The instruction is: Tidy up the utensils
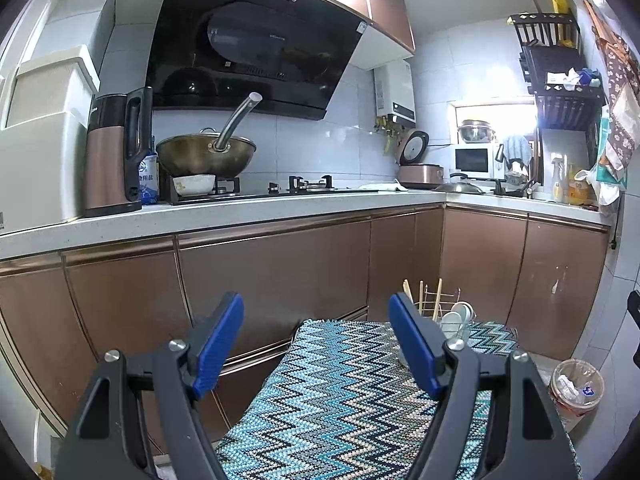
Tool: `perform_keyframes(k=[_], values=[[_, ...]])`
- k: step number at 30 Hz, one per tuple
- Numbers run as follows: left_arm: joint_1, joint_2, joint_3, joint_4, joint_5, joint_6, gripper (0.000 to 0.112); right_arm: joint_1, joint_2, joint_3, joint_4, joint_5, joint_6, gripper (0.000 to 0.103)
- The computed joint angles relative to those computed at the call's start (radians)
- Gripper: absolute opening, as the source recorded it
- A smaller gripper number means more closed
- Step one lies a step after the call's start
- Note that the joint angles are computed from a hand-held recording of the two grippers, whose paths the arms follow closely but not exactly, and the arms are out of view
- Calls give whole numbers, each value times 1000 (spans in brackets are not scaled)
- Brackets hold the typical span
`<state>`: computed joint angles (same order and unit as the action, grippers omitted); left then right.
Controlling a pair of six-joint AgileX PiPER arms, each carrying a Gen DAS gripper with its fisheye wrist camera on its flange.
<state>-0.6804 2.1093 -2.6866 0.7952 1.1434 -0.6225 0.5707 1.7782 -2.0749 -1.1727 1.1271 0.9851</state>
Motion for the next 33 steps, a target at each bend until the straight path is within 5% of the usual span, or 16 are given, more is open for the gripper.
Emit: perform_keyframes(k=[17,33], values=[[-9,-86,194,65,-84,-96,74,0,5,-7,11,-1,-19,103],[-4,-75,155,24,-66,-65,74,3,8,-21,14,5,-35,103]])
